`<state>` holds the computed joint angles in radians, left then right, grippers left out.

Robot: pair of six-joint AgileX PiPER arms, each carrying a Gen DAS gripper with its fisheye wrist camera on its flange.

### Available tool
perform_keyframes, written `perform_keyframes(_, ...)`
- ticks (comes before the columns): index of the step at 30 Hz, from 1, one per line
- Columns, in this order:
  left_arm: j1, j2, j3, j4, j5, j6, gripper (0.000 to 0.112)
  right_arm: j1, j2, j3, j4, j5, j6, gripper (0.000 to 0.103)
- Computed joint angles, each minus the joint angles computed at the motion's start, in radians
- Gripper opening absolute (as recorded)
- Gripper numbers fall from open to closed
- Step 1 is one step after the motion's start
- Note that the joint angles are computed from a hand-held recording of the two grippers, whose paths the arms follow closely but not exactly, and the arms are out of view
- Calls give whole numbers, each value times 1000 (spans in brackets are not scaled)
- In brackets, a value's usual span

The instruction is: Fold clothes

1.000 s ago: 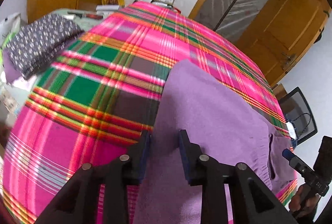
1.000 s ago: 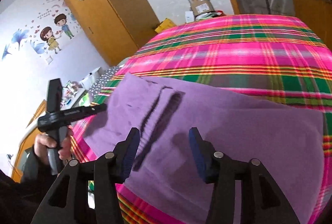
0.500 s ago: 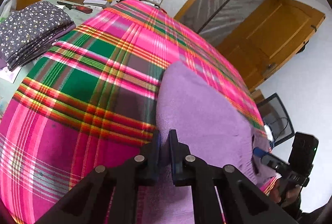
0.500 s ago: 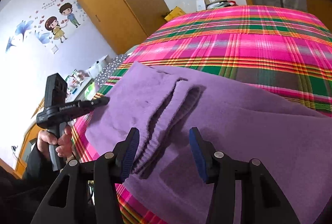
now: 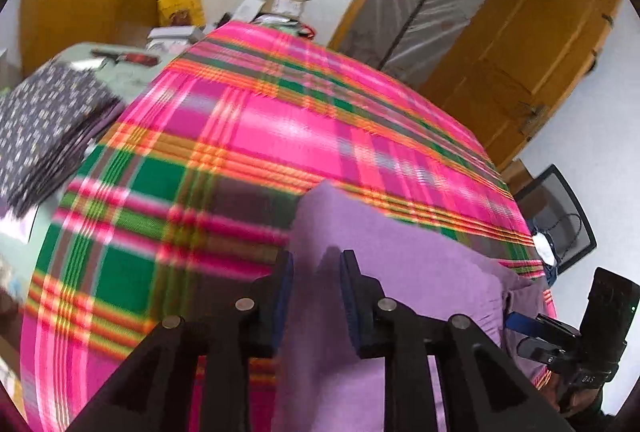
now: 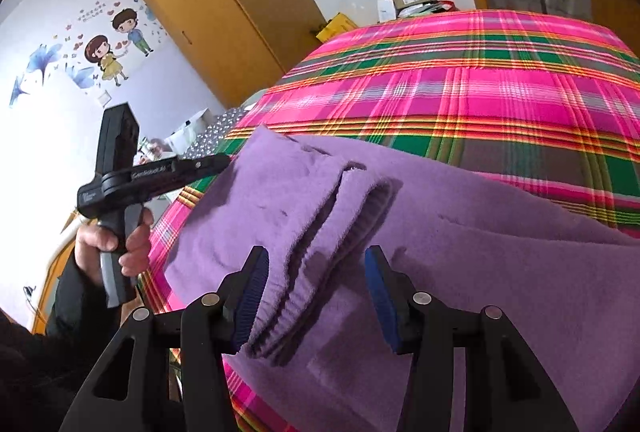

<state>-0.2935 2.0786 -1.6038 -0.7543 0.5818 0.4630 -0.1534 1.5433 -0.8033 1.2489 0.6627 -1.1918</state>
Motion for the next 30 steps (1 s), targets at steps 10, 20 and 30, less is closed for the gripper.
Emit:
perform_keyframes(10, -36, 84, -122, 184, 27, -138, 24, -4, 21, -17, 10, -6, 17, 52)
perform_keyframes(20, 21, 126, -192, 110, 88, -115, 31, 3, 49, -33, 22, -4, 23, 52)
perform_keyframes(30, 91, 217, -267, -148, 210, 26, 11, 7, 54, -34, 21, -13, 36, 52)
